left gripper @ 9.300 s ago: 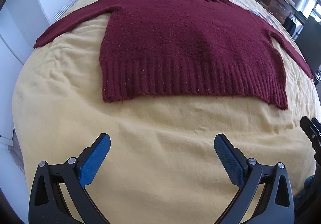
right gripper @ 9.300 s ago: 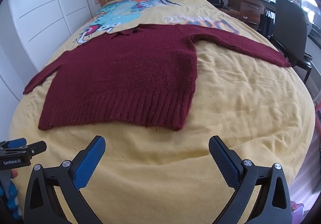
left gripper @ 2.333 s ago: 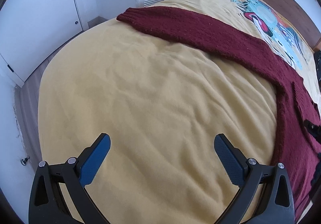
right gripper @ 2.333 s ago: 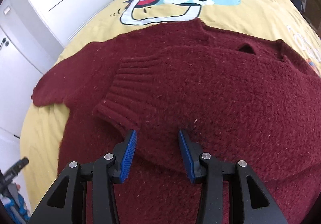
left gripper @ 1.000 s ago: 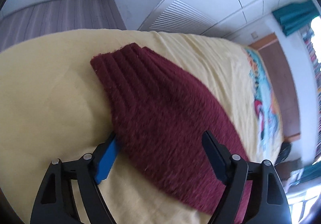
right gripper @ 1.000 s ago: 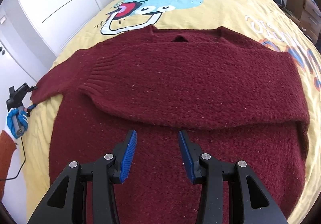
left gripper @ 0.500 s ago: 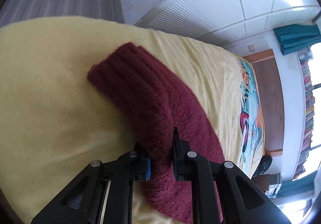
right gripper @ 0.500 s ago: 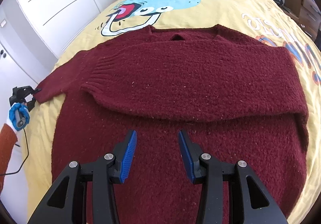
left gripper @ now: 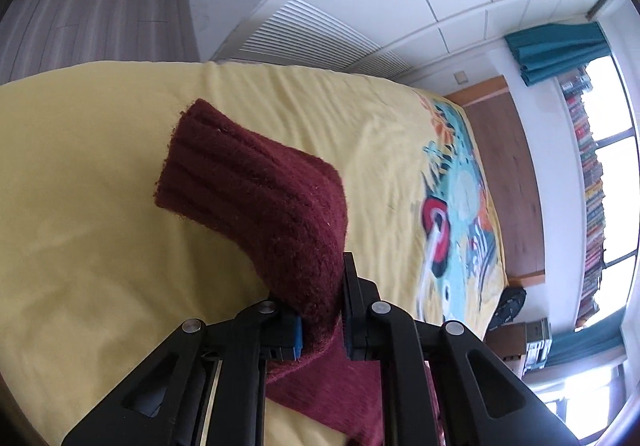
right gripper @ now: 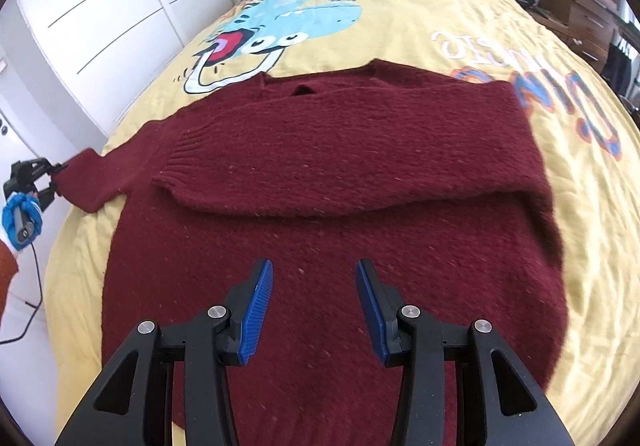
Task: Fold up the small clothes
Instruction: 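Lift the cuff with the left tool and fold the sleeve over the body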
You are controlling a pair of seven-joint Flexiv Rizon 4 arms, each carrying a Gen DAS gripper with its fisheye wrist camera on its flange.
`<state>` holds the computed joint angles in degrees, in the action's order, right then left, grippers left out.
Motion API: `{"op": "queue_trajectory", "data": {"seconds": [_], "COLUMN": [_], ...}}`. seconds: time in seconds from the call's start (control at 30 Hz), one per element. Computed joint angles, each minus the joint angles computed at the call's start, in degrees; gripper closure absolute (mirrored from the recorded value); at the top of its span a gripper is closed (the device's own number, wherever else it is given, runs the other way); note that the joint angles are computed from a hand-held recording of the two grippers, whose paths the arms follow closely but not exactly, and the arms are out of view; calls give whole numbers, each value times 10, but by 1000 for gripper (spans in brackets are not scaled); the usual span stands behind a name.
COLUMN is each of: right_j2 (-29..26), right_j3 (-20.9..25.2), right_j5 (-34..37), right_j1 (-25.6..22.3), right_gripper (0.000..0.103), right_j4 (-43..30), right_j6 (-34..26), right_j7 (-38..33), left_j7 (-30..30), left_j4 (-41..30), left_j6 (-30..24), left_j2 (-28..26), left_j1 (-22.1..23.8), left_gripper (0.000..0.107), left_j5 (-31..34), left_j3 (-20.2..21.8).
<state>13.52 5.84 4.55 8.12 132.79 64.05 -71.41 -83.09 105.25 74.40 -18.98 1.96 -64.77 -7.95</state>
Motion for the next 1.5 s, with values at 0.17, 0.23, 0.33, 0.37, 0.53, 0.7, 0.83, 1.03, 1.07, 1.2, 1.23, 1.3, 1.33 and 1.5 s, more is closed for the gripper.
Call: {"op": "queue_trajectory", "data": {"seconds": [0.17,0.23,0.33,0.37,0.53,0.7,0.83,1.03,1.07,1.2,1.23,1.3,1.33,1.5], "right_j2": [29,41,58,65,98,134,159,182,185,199,199,203,204,208], "right_j3": [0,-2,-7,-9,-23,-36,-46,-65,-68,-78,-80,-85,-86,-94], "right_j5": [-7,-6,-6,-7,4,17,27,36,38,48,51,56,60,74], "right_j1": [-11,-14,-20,-23,-36,-50,-61,-77,-80,-90,-91,-96,-97,-102], "right_gripper": [57,57,57,57,57,57,57,57,57,57,57,57,57,57], "right_j4": [21,29,42,47,66,87,102,113,114,122,124,129,132,140], "right_j6": [-17,-20,-29,-31,-33,-41,-48,-62,-63,-65,-65,-70,-71,-78], "right_j7": [4,3,-1,-3,-10,-21,-28,-50,-54,-67,-70,-76,-78,-91], "left_j7": [-72,-90,-127,-136,-158,-182,-197,-228,-236,-241,-241,-242,-244,-256], "left_j4": [-32,-41,-60,-66,-87,-126,-179,-261,-280,-317,-326,-341,-351,-381], "left_j6": [-27,-37,-57,-62,-65,-72,-85,-111,-117,-135,-141,-153,-161,-199], "left_j2": [0,2,3,3,-2,-21,-54,-105,-117,-146,-153,-168,-177,-202], "left_j1": [-22,-27,-41,-46,-64,-89,-116,-160,-170,-192,-199,-214,-223,-260], "left_gripper": [95,95,95,95,95,95,95,95,95,95,95,95,95,95], "left_j5": [95,121,181,195,221,247,273,322,333,352,357,367,373,405], "left_j3": [12,10,16,14,-3,-17,-33,-41,-41,-52,-53,-57,-57,-51]}}
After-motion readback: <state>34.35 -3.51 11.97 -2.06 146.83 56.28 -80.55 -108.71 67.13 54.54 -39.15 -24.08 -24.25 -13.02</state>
